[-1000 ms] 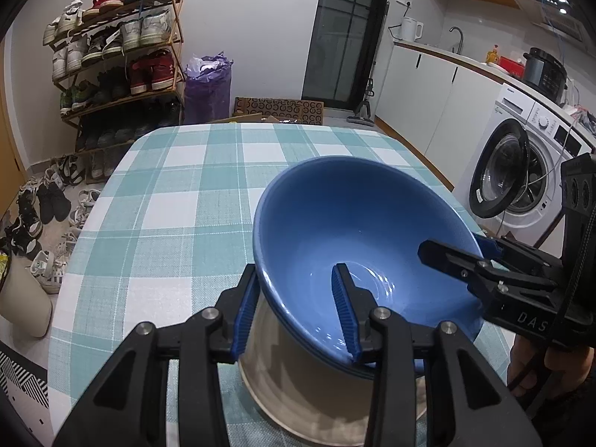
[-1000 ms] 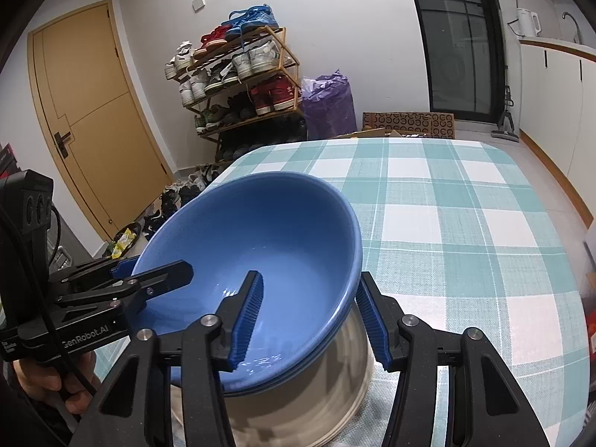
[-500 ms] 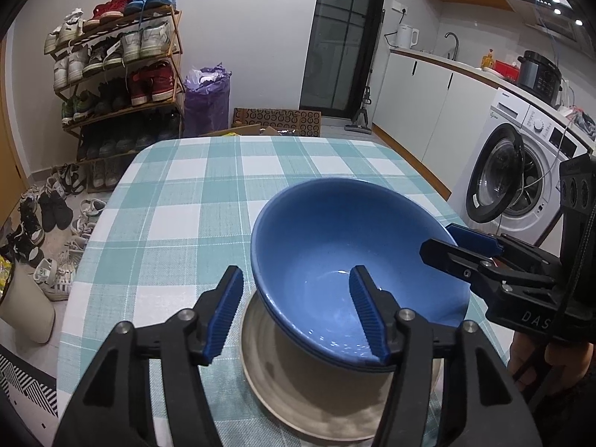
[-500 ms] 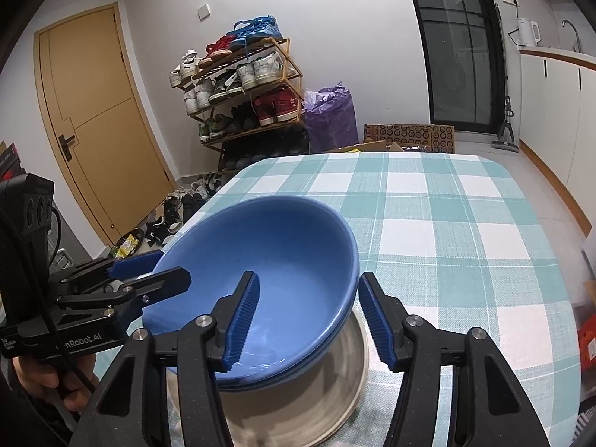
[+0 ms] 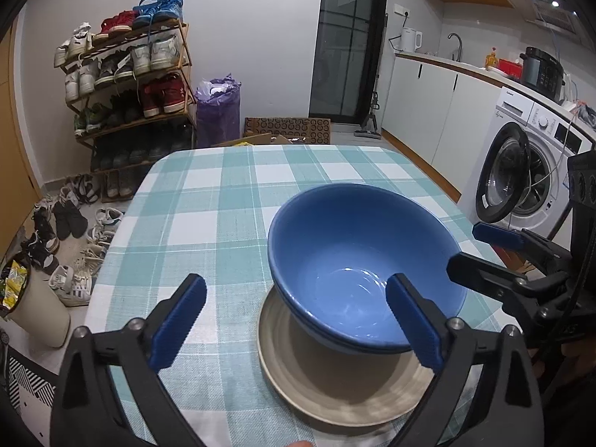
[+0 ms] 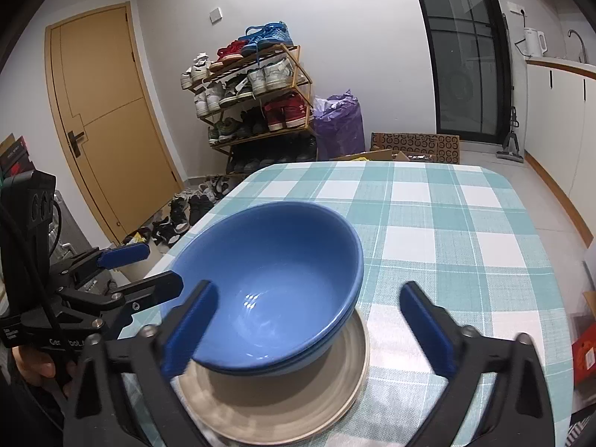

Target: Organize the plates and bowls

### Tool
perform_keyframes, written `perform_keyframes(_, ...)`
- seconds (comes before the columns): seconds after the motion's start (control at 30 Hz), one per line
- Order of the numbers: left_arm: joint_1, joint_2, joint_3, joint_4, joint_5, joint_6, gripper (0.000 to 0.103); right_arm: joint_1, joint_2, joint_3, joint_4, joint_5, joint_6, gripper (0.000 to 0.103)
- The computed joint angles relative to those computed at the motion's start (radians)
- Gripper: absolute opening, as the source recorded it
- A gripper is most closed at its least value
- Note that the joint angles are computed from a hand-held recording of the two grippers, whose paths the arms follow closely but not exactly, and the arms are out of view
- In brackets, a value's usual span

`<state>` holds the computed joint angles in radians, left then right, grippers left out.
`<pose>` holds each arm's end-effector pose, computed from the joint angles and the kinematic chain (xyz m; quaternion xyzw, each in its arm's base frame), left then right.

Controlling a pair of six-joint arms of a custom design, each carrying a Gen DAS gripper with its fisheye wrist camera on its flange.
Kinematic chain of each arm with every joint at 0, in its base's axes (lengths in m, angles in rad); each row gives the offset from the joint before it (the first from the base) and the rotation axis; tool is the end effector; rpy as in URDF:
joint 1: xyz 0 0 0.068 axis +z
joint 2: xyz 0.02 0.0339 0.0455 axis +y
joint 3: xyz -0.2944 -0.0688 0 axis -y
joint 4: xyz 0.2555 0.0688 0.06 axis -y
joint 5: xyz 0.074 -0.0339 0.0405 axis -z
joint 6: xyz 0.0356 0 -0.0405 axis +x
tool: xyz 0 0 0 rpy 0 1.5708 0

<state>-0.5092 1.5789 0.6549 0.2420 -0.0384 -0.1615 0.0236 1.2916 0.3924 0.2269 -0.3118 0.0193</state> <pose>0.2707 -0.1496 0.1711 0.1480 0.8905 -0.1251 0.4116 0.2289 0.0163 0.1666 -0.0693 0.8897 0.1490 0.4259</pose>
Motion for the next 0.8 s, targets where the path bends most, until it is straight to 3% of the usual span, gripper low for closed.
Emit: perform_keyframes(0.8,0.026,-0.061,-0.213,0.17,-0.041,0.049,0.103,-0.01,-0.159,-0.195,0.049,0.017,-0.029,0.102)
